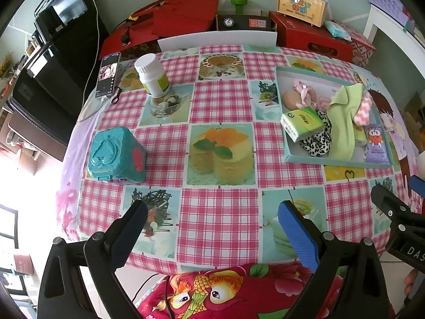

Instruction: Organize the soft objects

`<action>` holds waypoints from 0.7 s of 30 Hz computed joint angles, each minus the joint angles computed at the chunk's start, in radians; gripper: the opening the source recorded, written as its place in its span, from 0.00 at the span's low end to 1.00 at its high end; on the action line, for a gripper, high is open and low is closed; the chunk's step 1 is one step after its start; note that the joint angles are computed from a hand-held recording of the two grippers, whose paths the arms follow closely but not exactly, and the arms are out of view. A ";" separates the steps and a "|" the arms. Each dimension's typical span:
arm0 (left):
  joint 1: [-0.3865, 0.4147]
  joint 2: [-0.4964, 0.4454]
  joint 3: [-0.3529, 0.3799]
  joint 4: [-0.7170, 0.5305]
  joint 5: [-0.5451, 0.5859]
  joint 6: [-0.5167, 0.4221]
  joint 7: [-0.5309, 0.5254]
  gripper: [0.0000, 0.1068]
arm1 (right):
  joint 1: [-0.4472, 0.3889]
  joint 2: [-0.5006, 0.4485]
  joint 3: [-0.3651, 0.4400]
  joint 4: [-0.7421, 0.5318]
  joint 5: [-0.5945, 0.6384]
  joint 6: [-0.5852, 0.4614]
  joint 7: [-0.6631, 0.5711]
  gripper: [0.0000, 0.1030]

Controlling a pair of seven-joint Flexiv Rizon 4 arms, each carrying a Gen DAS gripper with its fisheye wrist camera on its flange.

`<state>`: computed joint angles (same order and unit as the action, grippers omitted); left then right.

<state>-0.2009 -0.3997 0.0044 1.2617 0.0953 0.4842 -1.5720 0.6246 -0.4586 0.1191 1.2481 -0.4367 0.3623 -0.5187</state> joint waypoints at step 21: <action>-0.007 -0.026 -0.004 -0.010 -0.003 0.029 0.019 0.92 | -0.008 -0.016 -0.001 -0.012 0.018 0.011 -0.012 1.00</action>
<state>-0.2078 -0.4261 0.0008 1.2515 0.0920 0.5127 -1.5535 0.6170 -0.4751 0.1183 1.2359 -0.4190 0.3728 -0.5303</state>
